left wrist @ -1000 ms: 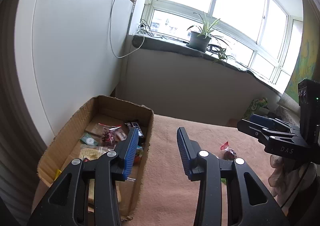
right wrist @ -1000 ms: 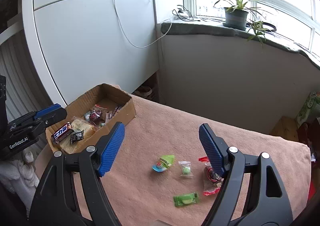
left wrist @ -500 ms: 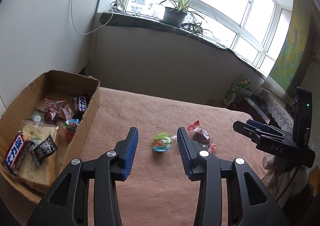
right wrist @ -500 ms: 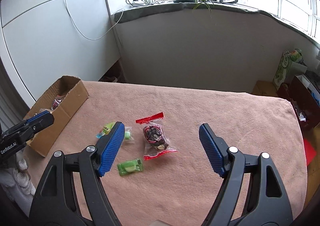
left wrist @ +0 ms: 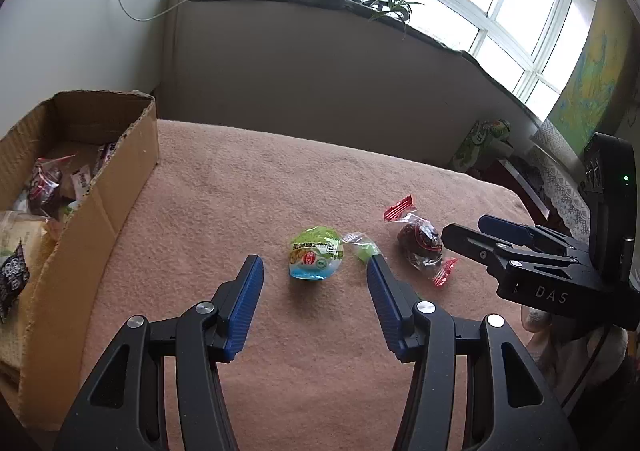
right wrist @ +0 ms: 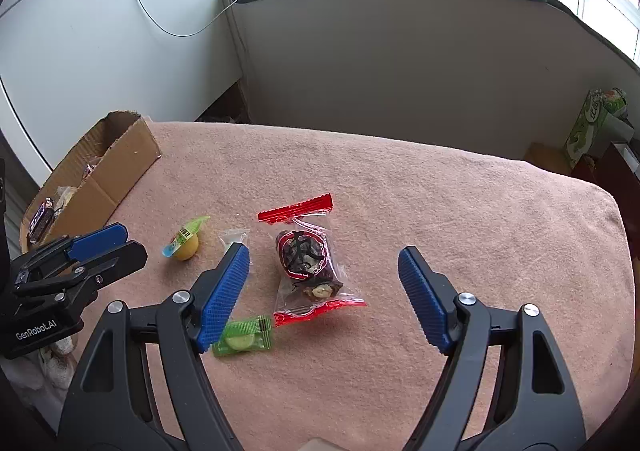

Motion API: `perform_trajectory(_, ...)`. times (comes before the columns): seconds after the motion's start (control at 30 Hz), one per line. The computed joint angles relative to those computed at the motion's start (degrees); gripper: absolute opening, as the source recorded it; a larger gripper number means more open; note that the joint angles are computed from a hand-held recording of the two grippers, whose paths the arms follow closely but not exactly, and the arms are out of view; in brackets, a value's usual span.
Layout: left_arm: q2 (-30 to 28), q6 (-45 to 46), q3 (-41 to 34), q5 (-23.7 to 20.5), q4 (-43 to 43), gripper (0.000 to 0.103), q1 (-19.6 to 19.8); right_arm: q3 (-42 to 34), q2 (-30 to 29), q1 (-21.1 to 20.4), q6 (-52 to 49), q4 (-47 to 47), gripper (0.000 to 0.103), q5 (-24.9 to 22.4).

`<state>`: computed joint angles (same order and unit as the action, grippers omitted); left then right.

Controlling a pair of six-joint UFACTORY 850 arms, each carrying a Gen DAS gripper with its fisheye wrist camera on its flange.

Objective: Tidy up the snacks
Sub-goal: 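Grasp the green-wrapped candy egg with the left tool while the right tool grasps the red-edged candy bag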

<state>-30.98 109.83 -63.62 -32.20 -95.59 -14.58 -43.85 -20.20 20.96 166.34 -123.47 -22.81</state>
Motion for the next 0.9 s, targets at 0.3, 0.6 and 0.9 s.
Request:
perform_trajectory(0.3, -3.51, -6.36, -3.98, 0.69, 5.37, 0.053, -0.76, -3.02, -3.99, -1.69, 2.44, -5.04, 0.08, 2.89)
perform_trajectory(0.6, -5.57, -10.31, -6.37, 2.23, 9.27, 0.039, -2.04, -4.93, -6.64, -2.94, 6.93, -10.17, 0.079, 4.55)
perform_trajectory(0.9, -5.56, -9.56, -6.33, 1.93, 8.79, 0.032, -1.96, -5.34, -7.49, -3.43, 12.06, -15.27, 0.045, 4.64)
